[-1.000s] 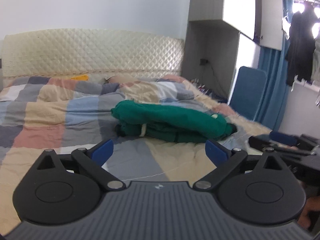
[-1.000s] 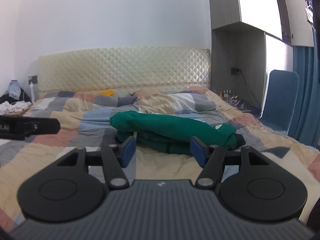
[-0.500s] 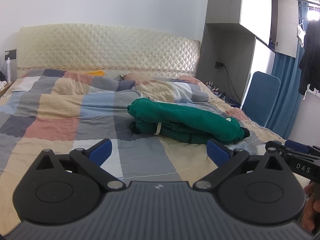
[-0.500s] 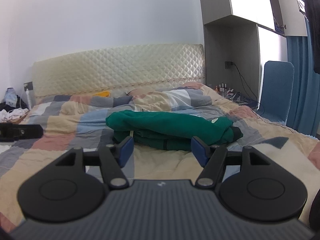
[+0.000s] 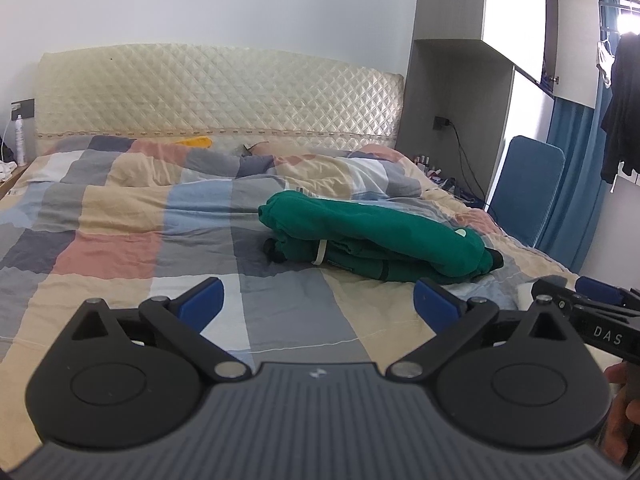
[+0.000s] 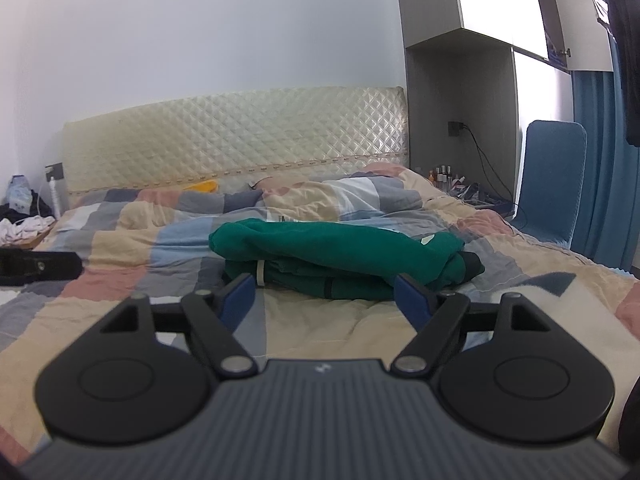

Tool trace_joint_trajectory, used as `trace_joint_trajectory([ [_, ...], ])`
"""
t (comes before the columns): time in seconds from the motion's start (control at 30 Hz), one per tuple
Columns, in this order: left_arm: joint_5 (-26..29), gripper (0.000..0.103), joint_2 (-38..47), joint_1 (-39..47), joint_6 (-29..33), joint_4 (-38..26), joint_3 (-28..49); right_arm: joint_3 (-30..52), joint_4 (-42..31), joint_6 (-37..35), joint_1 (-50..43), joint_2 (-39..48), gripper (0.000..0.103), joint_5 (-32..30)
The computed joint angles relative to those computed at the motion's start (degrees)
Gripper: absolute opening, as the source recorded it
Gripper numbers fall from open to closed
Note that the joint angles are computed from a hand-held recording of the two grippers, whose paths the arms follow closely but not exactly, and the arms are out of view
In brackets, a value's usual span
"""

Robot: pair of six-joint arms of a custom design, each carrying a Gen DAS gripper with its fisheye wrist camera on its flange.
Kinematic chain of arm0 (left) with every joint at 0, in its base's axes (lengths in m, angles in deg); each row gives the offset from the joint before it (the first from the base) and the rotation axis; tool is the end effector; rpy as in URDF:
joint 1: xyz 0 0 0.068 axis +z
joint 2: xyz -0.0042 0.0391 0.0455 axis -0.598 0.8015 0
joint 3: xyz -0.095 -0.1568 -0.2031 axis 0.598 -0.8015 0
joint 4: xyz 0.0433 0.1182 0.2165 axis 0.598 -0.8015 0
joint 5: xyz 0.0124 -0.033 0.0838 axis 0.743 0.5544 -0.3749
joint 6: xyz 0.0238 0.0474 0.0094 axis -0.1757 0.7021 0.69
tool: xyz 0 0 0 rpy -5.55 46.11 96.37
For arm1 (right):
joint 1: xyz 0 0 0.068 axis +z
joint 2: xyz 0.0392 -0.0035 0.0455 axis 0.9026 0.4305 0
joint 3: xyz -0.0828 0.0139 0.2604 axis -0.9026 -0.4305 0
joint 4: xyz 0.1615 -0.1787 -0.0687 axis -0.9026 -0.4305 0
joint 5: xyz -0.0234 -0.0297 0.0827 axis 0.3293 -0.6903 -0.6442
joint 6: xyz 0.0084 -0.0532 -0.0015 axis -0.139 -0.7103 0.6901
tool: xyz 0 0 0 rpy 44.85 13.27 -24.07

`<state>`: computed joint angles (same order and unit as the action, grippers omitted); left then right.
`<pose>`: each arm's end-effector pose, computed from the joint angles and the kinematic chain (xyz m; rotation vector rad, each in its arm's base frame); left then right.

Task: Fold large clothes

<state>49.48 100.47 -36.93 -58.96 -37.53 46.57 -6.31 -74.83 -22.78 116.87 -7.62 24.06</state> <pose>0.1885 -0.0054 0.3165 -0.0050 1.9815 -0.1953 0.1796 0.1887 0.2629 0.0462 1.8332 0.0428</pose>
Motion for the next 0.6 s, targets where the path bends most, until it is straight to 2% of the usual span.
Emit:
trace_joint_trajectory([
  [0.23, -1.38, 0.102, -0.17, -0.83, -0.92, -0.8, 0.46, 0.45, -0.24, -0.19, -0.29, 0.31, 0.078, -0.52],
  [0.33, -3.97, 0.102, -0.44, -3.03, -1.78, -0.99, 0.48, 0.39, -0.23, -0.2, -0.09, 0.34, 0.078, 0.02],
  [0.6, -4.58, 0.102, -0.4, -3.62, -2.3, -1.36, 0.69, 0.48, -0.55, 0.31, 0.5, 0.73, 0.079, 1.09],
])
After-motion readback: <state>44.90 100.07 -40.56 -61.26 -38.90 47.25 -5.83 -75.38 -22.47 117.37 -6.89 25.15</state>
